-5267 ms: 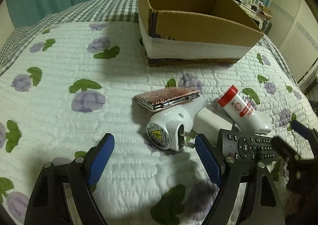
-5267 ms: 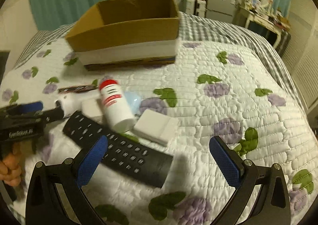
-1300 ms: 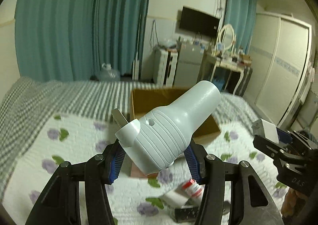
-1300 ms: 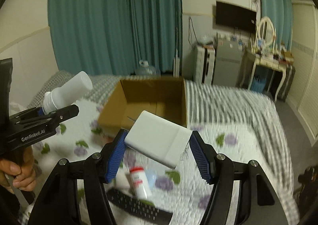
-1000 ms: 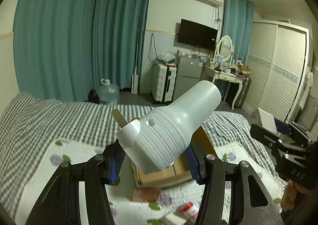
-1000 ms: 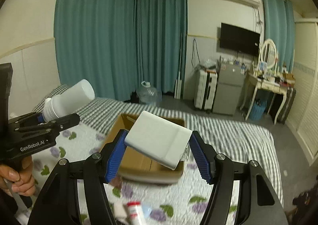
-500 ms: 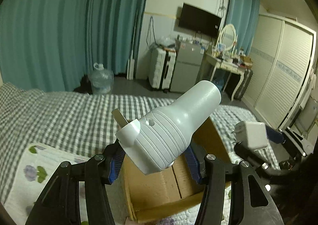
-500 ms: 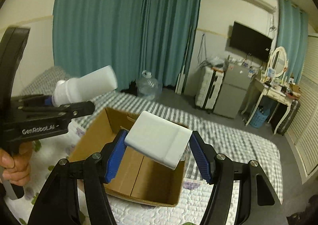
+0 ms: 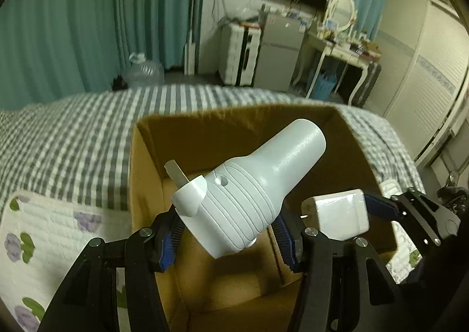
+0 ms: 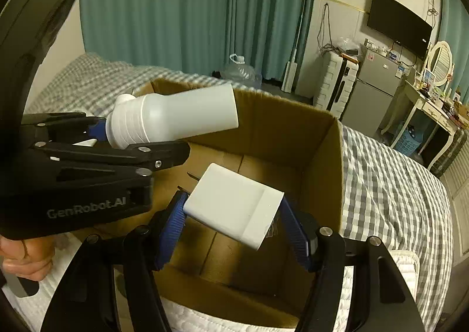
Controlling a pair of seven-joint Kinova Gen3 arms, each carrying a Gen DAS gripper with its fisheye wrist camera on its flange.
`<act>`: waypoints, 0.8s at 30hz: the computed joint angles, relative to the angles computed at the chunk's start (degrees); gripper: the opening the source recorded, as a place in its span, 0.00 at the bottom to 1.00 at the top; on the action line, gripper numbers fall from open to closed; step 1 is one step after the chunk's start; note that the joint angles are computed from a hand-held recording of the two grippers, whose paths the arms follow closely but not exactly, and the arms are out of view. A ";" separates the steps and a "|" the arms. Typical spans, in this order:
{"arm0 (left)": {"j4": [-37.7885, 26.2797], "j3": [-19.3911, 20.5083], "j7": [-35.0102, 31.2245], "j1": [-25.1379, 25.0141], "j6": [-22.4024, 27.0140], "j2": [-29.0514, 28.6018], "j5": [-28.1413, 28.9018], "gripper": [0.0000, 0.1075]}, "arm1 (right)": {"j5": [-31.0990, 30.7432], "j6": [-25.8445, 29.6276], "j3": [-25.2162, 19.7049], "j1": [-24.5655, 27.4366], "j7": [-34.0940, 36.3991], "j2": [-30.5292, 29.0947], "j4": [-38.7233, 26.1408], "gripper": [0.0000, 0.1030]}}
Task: Organize rigid objects
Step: 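Carry the device and charger over the cardboard box and open both tools to drop them, then withdraw both tools and move the left tool toward the pink rose card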
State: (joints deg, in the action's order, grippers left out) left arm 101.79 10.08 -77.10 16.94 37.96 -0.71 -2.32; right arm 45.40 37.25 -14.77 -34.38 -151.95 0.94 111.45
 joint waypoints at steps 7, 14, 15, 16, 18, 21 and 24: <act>-2.31 0.39 3.10 0.91 3.33 0.87 -3.19 0.55 | 1.05 1.63 0.01 -0.24 -1.59 -0.81 0.40 0.78; -3.40 -0.97 1.37 -1.00 5.32 -2.94 2.44 0.55 | 1.92 5.44 -2.53 0.18 -2.63 -3.98 -0.85 0.79; -3.50 -0.98 1.34 -1.27 5.45 -3.47 2.80 0.55 | 2.27 6.24 -3.14 0.18 -3.10 -4.45 -1.05 0.79; -3.48 -1.29 0.84 -1.62 5.52 -4.40 3.65 0.55 | 2.45 7.15 -4.03 0.46 -3.34 -5.17 -1.28 0.79; -3.30 -1.42 1.09 -2.26 5.08 -6.41 4.70 0.55 | 2.17 8.20 -4.75 0.52 -2.88 -6.73 -1.49 0.79; -3.13 -0.68 3.47 -3.49 4.51 -9.69 4.48 0.55 | 3.22 11.19 -7.13 1.01 -4.37 -8.56 -2.34 0.81; -4.33 0.70 4.43 -4.41 5.40 -12.57 2.36 0.55 | 5.13 14.86 -10.12 1.42 -6.58 -10.76 -3.46 0.86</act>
